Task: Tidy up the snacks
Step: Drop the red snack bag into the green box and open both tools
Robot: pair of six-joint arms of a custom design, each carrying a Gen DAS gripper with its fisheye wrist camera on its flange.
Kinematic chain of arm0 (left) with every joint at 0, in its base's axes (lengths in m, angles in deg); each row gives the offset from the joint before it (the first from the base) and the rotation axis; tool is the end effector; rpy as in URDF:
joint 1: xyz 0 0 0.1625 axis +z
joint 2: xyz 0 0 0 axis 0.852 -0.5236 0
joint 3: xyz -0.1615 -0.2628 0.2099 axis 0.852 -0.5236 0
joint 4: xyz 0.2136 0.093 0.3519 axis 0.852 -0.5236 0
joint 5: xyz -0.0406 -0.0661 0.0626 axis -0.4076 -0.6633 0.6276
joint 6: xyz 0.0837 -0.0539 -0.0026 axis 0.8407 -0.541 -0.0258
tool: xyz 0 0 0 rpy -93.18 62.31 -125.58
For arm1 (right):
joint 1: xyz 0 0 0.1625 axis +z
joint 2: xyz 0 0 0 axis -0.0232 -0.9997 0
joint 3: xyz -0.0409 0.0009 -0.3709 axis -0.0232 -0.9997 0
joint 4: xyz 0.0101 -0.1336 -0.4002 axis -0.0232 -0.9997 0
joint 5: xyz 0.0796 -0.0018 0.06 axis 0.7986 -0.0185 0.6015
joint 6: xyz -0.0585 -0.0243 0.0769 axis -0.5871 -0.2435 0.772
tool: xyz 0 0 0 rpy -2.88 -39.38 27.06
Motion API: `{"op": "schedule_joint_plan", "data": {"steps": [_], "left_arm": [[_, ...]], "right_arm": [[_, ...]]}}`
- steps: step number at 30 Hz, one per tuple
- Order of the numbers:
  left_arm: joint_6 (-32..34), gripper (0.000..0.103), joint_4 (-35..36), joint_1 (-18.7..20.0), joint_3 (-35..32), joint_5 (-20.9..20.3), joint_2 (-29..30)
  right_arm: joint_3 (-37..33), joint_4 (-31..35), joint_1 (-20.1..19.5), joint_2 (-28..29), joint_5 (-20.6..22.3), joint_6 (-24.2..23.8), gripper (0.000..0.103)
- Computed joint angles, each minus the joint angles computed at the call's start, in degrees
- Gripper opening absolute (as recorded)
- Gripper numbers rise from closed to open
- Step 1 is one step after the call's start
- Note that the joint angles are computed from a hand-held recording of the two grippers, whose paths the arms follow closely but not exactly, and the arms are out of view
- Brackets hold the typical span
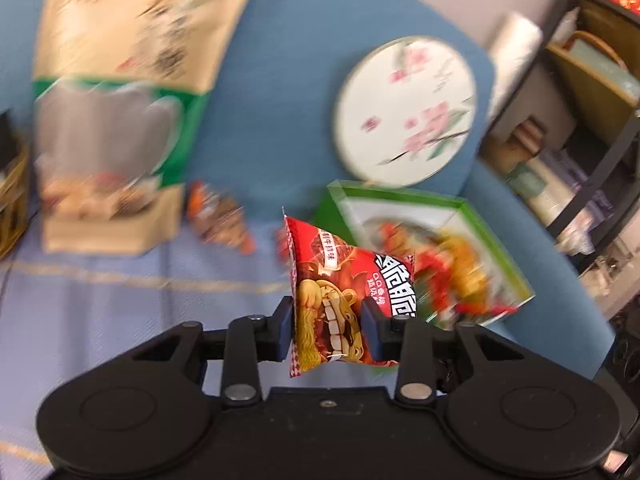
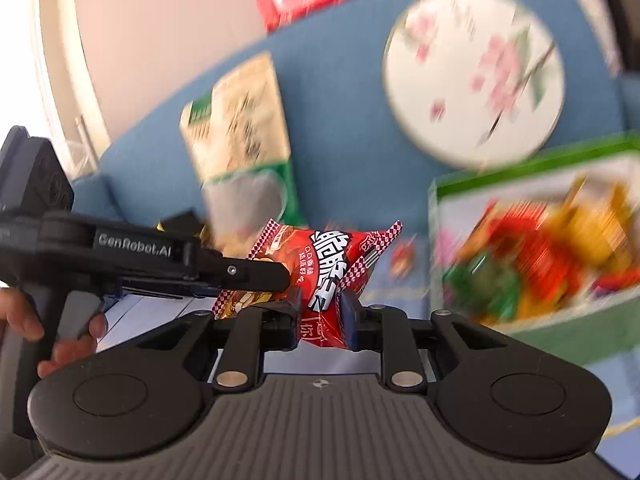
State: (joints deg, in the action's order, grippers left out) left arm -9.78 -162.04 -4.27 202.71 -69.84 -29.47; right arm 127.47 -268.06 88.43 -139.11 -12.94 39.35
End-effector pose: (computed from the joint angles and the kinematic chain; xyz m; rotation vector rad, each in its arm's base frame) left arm -0.1762 -0.5248 0.1326 0.8106 2.7574 -0.8122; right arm 0.1157 -0.4203 0.1180 0.5719 -2.4200 1.4710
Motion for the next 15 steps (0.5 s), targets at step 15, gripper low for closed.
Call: {"op": "schedule_joint_plan", "data": {"steps": [15], "left_arm": [[5.13, 0.041, -1.04, -6.68, -18.77, -7.0, 21.86]], "right_arm": [[-1.12, -12.09, -7.17, -7.84, -5.78, 4.43, 0.037]]}}
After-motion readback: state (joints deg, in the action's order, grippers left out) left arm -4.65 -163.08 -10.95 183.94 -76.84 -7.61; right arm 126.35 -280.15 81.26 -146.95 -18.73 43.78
